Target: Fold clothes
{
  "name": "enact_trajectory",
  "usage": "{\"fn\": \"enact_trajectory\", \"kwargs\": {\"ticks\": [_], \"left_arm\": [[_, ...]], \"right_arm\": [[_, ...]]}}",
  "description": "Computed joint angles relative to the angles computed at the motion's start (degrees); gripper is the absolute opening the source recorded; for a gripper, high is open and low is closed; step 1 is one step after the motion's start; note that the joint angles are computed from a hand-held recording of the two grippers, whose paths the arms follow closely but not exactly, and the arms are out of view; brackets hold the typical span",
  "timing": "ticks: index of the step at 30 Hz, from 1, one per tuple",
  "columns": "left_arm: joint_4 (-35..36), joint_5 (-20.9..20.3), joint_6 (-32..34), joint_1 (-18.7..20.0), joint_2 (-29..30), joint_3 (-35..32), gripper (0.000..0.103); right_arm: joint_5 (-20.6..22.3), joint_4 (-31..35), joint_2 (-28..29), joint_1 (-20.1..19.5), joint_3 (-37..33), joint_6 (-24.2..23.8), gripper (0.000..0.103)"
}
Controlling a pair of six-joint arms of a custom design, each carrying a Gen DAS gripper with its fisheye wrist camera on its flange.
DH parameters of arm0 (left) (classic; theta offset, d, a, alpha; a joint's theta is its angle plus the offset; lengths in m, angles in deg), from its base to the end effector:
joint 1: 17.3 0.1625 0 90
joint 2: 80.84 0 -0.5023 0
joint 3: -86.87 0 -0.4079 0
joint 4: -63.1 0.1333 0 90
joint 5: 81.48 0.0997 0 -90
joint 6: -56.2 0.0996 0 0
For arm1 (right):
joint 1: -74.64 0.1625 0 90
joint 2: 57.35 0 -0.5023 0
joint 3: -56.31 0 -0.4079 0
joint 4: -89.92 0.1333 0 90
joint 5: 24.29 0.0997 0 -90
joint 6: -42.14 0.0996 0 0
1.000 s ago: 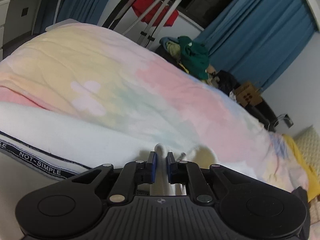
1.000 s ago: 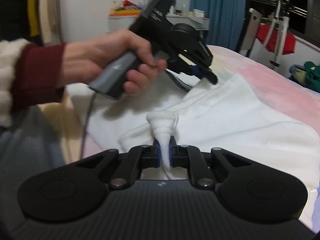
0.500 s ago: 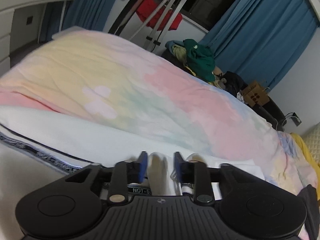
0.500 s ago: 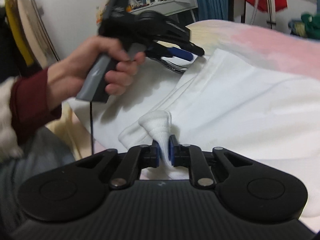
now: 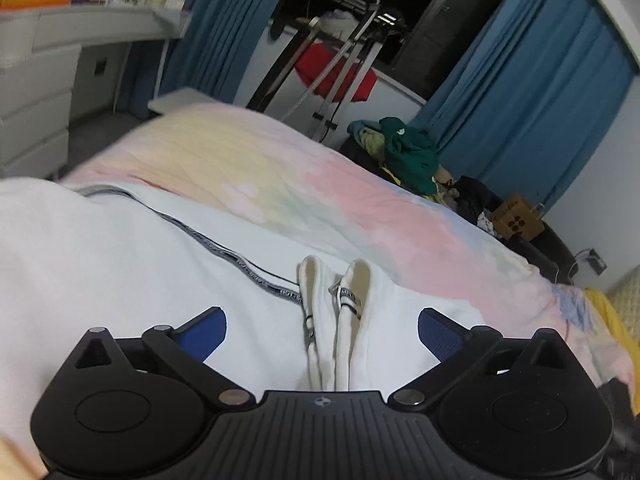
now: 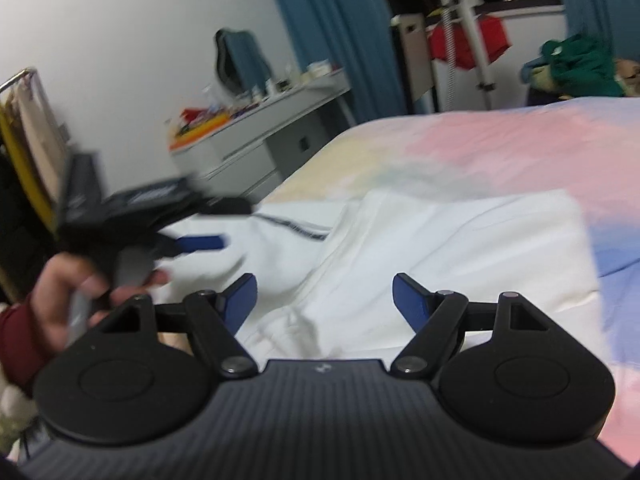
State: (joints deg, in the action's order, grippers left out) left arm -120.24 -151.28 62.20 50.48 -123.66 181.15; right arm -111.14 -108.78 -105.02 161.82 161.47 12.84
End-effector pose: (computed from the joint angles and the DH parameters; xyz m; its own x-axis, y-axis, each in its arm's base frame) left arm -0.1319 -0.7662 0.1818 -0.9213 0.2128 -0.3255 0.3799 0.6707 -0.6370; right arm 0.1043 -0.7034 0.2053 -0.8866 -0.3007 0.3514 -0.4622 0.5488 -0.6966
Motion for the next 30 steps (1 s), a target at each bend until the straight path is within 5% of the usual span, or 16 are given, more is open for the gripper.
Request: {"fn": "enact_trajectory", "kwargs": {"ticks": [3, 7, 11, 17, 25, 30], "left_arm": [[3.4, 1.4, -3.2, -0.5, -4.1, 3.4, 0.103], [16.7, 9.1, -19.8, -0.6, -9.2, 4.0, 0.101], [24.6, 8.3, -32.9, 0.9, -13.5, 3.6, 0.101], [31.2, 13.9, -46.9, 2.8, -15.2, 2.1, 0.102], [28.4, 7.3, -49.5, 8.5, -11.5, -2.5, 0.102], [22.9, 6.0, -47.4, 9.9, -9.4, -3.9, 0.102]], "right_arm": [[-1.3, -1.4, -0.9, -0.2, 0.8, 3.5, 0.076], [-3.9, -3.6, -1.5, -0.4, 1.5, 7.2, 0.076], [-6.9, -5.2, -1.2, -0.6, 1.3, 10.0, 0.076], [-7.9, -5.4, -1.0, -0.8, 1.3, 11.4, 0.076], [-9.2, -5.4, -0.8, -0.6, 1.3, 10.5, 0.076], [-17.2, -13.1, 1.8, 0.9, 0.3, 7.7, 0.076]]}}
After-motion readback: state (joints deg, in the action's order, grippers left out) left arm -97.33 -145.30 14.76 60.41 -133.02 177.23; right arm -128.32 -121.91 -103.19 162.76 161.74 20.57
